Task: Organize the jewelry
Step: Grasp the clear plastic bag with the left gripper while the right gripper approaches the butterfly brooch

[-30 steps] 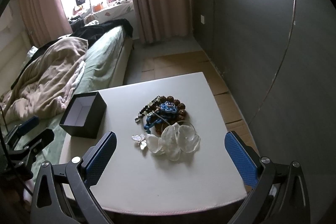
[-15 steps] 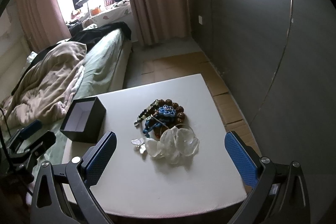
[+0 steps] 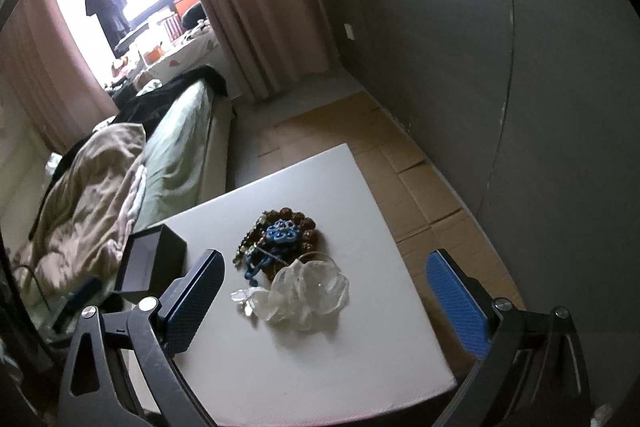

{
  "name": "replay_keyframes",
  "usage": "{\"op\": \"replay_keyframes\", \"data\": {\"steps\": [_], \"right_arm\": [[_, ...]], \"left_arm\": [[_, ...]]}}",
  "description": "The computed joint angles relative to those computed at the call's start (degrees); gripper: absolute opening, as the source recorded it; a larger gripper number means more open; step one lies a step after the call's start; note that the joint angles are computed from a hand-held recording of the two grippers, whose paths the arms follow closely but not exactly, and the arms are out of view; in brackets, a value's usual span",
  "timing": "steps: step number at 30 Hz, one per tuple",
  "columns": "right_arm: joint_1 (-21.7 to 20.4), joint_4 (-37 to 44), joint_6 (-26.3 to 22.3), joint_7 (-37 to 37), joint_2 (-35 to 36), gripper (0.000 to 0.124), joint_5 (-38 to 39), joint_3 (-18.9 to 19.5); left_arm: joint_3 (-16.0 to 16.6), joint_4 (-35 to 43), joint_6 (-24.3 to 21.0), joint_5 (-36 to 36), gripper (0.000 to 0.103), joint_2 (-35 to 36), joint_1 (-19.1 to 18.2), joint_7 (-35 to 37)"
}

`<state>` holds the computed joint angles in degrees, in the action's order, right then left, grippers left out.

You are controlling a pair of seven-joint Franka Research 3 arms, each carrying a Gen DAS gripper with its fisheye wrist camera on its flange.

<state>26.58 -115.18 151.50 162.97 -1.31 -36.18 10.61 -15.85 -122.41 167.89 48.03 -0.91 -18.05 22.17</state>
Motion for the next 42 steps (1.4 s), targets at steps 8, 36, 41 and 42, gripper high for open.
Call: {"op": "replay_keyframes", "data": {"steps": [8,36,41,42], "right_arm": [[-1.27,-1.38,1.73,-1.55,-0.53,0.100,3.44,-0.61],[-1.37,0.24,3.35,-13.86,4.83,0.100,20.97,-2.95],[-0.18,0.85,5.23,-18.34,6.32,0.100,26.07,-3.05],[0.05,0.98,5.56,-19.06,6.62,0.100,26.91,-3.09]], "left_arm": [[0.01,4.98,-1.25,-5.27,0.079,6.40,-2.83,9.10],[0.19,16.19,-6.46,-27.43,0.002,20.44,-6.55,30.37],[-1.55,10.57,0.90,-32.84,0.001,16.03,-3.11,32.12],[-1.22,10.29,1.30,-32.89,0.001,15.53,-3.16,31.90]]}}
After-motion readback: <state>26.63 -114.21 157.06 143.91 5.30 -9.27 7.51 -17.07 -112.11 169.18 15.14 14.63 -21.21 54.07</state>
